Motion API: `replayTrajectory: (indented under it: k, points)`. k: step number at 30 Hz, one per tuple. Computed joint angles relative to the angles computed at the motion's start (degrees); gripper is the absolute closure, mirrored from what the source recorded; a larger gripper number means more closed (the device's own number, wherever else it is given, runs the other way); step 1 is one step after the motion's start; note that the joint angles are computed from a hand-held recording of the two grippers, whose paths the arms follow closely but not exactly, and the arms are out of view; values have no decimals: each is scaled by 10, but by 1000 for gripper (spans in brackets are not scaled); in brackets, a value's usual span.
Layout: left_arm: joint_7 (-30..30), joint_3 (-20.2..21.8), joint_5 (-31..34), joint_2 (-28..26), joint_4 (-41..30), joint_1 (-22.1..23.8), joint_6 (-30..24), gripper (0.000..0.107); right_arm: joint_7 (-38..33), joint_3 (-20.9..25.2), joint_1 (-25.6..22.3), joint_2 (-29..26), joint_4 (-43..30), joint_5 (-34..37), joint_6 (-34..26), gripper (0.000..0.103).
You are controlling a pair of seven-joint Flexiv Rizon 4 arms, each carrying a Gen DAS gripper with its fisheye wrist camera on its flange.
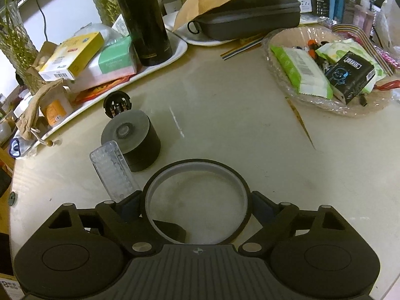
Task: Organize rigid objects
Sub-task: 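Close the right tool on the orange-rimmed tape ring, then lift the tape ring with the right tool while the left tool moves toward the clear container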
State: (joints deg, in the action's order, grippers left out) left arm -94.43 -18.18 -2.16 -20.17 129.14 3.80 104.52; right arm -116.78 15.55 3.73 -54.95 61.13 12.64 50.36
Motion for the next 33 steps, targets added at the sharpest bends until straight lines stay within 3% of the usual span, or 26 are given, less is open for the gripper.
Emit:
replayTrajectory:
  k: [5, 12, 33]
  points:
    - [-5, 0, 0, -1, 1, 2, 3, 33, -15, 2, -7, 19, 22, 1, 13, 12]
    - [-32, -40, 9, -5, 6, 46, 10, 33, -34, 8, -23, 53, 64, 12, 30, 13]
    - [-23, 3, 3, 6, -2, 5, 0, 33, -107, 31, -65, 154, 191, 64, 82, 13]
